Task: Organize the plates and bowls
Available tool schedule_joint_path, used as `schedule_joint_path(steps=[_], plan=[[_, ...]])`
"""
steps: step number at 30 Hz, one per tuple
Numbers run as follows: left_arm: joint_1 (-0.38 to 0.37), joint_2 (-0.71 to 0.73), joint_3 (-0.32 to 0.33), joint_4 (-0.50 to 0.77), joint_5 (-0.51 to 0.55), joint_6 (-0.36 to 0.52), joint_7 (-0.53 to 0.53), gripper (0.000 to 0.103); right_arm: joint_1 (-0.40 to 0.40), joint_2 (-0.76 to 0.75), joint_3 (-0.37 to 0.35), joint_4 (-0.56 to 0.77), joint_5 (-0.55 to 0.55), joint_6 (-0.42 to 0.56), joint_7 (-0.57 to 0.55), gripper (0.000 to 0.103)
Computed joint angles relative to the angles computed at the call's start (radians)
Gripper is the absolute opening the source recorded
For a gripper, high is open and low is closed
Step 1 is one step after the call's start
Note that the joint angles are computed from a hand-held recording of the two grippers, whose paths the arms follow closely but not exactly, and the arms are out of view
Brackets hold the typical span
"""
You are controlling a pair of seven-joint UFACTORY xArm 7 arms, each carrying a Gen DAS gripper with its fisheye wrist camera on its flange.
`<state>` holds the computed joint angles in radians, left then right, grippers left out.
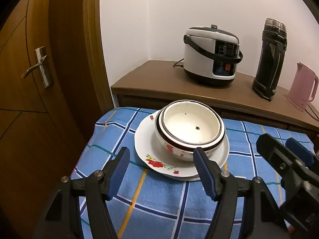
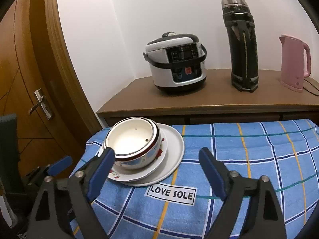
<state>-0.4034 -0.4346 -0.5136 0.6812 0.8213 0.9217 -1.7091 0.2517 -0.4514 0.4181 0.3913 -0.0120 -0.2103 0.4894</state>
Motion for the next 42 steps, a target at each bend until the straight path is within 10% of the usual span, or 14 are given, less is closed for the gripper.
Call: schedule_joint_path(steps=[42], plan=[[-0.064, 0.014, -0.025, 0.029, 0.001, 0.133, -0.049, 0.069, 0.0, -0.103, 0.007, -0.062, -0.022, 0.002, 0.015, 0.097]])
